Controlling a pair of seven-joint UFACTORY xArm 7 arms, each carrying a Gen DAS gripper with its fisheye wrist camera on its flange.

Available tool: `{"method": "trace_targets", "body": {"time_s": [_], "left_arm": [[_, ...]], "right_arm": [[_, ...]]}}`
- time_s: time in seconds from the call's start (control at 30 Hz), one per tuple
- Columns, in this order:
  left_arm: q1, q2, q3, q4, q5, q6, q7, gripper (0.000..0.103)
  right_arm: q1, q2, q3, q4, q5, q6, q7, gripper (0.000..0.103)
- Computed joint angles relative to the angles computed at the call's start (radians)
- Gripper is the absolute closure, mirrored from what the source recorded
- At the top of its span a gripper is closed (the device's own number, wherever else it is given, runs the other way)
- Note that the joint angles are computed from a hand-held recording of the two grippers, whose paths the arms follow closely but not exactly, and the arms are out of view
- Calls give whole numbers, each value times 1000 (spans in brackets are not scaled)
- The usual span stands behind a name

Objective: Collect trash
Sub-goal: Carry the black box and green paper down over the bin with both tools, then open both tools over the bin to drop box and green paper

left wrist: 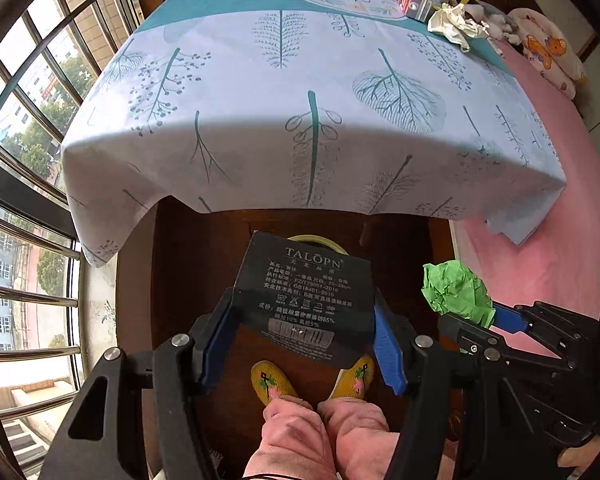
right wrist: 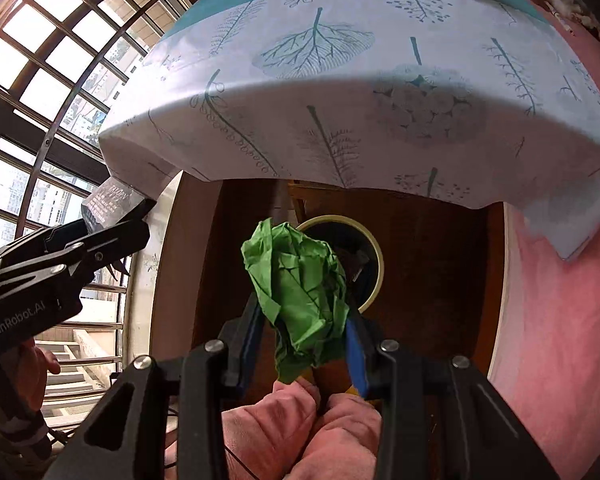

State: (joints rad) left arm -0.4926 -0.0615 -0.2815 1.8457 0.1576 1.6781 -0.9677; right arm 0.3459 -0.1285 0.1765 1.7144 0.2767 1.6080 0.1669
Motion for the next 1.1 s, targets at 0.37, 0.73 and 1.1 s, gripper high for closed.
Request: {"method": "trace_targets", "body": {"time_s": [0.37, 0.73, 1.1], "left_arm": [[30, -51, 16, -421, -120, -334, -58, 41], [46, -3, 49, -642, -218, -590, 51, 38], [64, 7, 65, -694, -281, -639, 145, 29]], "right_arm": [[0, -18, -4, -373, 46, -278, -45, 66], [17, 20, 2, -570, 48, -448, -24, 65], [14, 56, -2, -572, 35, -465, -10, 65]]}}
